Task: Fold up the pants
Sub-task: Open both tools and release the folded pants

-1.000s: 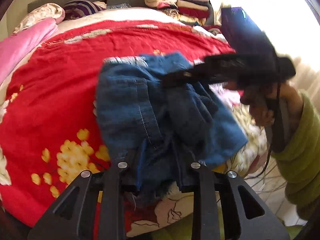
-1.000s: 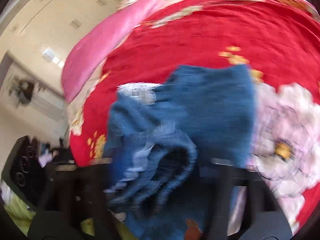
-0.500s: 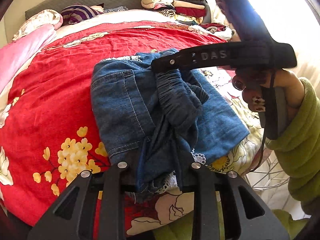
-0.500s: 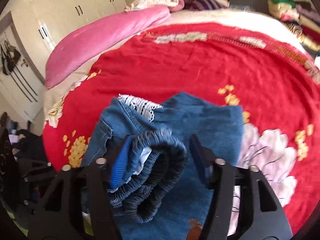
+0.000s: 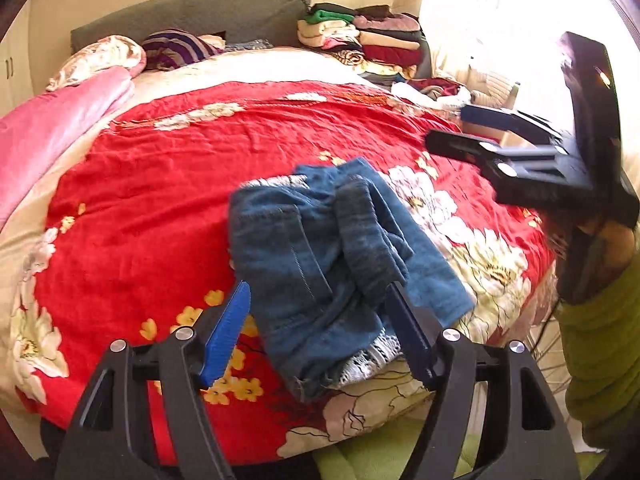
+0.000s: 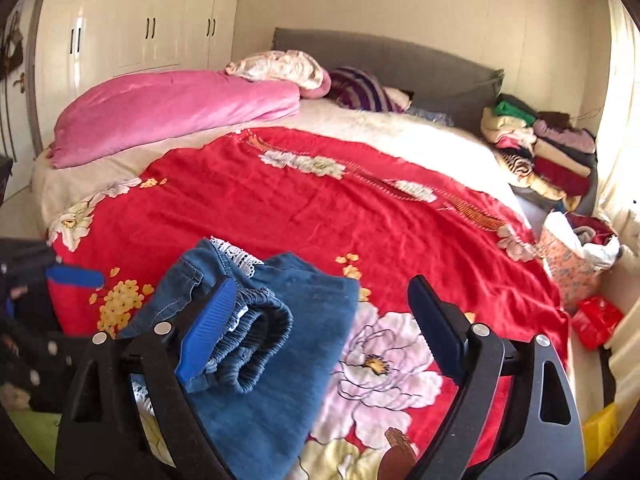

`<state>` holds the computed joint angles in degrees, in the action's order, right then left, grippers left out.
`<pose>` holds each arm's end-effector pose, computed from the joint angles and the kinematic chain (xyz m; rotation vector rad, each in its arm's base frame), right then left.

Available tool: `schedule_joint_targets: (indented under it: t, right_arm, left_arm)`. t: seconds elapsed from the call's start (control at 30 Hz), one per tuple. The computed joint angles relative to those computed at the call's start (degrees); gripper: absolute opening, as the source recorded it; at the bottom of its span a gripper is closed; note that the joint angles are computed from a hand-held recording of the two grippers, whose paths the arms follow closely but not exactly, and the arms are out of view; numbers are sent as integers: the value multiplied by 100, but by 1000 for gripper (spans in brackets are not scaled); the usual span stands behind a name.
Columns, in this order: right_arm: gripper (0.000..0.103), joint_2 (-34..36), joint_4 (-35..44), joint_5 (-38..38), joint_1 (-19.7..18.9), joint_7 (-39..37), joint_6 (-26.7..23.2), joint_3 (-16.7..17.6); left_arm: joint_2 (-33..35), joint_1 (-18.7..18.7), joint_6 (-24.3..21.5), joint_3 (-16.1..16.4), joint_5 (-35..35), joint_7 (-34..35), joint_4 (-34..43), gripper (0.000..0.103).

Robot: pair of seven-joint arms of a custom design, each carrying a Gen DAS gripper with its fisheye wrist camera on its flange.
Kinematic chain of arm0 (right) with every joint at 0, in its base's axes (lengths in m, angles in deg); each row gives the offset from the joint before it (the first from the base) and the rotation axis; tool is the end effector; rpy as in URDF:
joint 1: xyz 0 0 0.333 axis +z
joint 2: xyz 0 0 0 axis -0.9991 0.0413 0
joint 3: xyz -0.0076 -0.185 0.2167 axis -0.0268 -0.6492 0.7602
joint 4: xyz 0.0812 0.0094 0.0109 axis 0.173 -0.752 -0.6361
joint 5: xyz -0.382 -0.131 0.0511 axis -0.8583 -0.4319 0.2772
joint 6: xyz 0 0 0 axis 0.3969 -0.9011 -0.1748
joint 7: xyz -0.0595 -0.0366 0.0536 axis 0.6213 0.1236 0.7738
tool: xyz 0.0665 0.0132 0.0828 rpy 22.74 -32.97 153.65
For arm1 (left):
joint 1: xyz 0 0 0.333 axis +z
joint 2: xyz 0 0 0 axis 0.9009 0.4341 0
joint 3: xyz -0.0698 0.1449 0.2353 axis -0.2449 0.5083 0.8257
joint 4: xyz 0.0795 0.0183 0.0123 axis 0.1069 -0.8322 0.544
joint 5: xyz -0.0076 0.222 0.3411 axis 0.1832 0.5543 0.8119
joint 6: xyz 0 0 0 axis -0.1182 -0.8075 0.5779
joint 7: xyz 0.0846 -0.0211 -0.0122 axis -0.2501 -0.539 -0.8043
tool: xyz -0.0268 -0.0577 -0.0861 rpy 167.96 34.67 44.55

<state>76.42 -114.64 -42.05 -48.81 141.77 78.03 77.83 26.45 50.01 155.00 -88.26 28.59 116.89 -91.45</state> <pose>0.6025 0.4839 0.5975 -2.0401 0.9581 -0.6620 0.5109 -0.2846 0.5563 -1.7243 1.9243 -0.8792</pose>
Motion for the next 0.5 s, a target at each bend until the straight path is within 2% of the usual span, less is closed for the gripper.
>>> schedule_joint_targets:
  t: [0.1, 0.27, 0.5]
  right_arm:
    - [84, -264, -375, -111, 37, 65, 170, -53]
    - [84, -522, -732, -382, 90, 219, 321, -106]
    - [85, -740, -1060, -466, 18, 255, 440, -1]
  left_arm:
    - [29, 41, -100, 9, 72, -89, 127, 74]
    - [178, 103, -281, 34, 178, -156, 388, 74]
    - [589, 195, -587, 141, -82, 5, 896, 74]
